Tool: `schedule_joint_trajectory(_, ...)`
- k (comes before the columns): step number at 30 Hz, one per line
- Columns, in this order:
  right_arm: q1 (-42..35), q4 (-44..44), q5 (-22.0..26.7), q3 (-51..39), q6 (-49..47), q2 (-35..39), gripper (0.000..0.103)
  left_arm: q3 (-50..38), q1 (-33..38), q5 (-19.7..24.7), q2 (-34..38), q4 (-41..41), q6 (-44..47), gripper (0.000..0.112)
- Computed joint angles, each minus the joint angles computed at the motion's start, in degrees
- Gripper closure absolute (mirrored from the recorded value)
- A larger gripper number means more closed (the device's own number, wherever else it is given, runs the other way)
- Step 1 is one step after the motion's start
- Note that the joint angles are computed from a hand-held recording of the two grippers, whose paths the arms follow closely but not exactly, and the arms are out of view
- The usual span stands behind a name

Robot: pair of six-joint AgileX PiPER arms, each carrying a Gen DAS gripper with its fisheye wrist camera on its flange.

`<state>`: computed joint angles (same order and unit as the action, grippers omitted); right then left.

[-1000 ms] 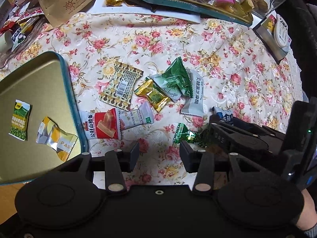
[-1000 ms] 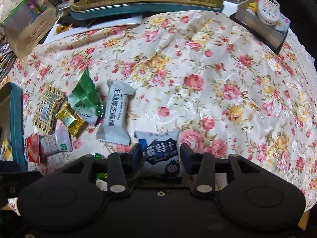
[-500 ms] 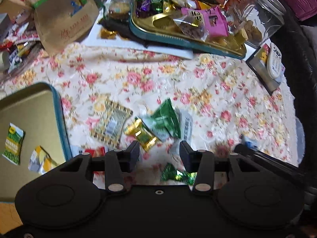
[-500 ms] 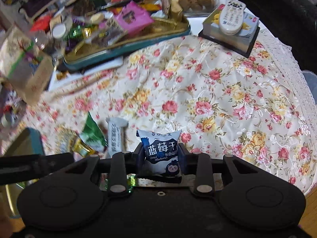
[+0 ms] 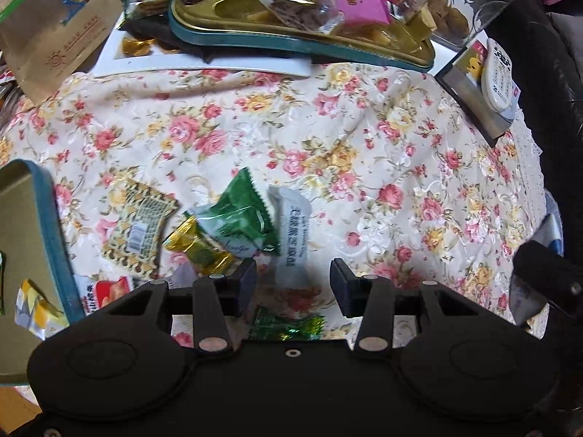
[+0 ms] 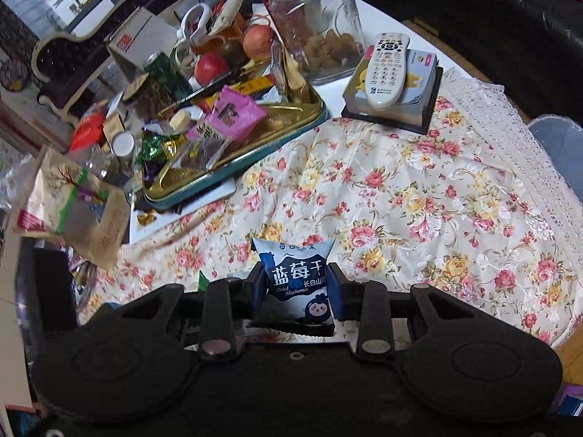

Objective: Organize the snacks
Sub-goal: 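Grasp the blue-white blueberry packet with the right gripper and lift, then grasp the white sesame packet with the left gripper while the right holds the blueberry packet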

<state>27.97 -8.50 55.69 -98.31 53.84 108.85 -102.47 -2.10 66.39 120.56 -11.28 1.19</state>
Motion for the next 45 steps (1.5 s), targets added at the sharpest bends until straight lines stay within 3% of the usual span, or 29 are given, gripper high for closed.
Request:
schedule_joint_trajectory(5,-0.47,0.17,-1.44,2.13,0.1,-2.8,0.067,-0.6,-2.73,-1.31,1.76,3.33,-0.14,0.059)
schedule_joint_trajectory(10,-1.33,0.96,-2.56,3.43,0.15,-3.9,0.067,-1.01,-2.73,-0.49,4.99,1.37,-2.43,0.059)
schedule_joint_trajectory(20,-2.16,0.94,-3.44,6.3,1.03,-5.55,0.067,-2.77,-4.69,-3.46,7.46,2.16,-6.37,0.059)
schedule_joint_trajectory(28,-2.62,1.7,-4.11,6.91,0.78,-6.41,0.067,-4.68,-1.94,-4.02,8.07,-3.05,-10.8,0.062)
schedule_joint_trajectory(32,-2.57,1.67,-4.55,7.13,0.76,-6.83,0.067,-7.87,-1.92,-4.45,9.59,-0.2,-16.66,0.062)
schedule_joint_trajectory(35,-2.61,1.98,-4.65,7.12,0.48,-6.74,0.067,-11.18,-1.7,-2.57,11.97,-0.22,-18.29,0.062)
schedule_joint_trajectory(43,-2.72,1.51,-4.55,7.02,0.98,-6.22,0.067,-14.15,-5.38,-2.56,13.74,5.42,-20.74,0.062)
schedule_joint_trajectory(45,-2.73,1.53,-4.67,7.04,1.01,-6.23,0.067,-16.18,-5.93,-1.47,14.76,6.44,-20.74,0.069)
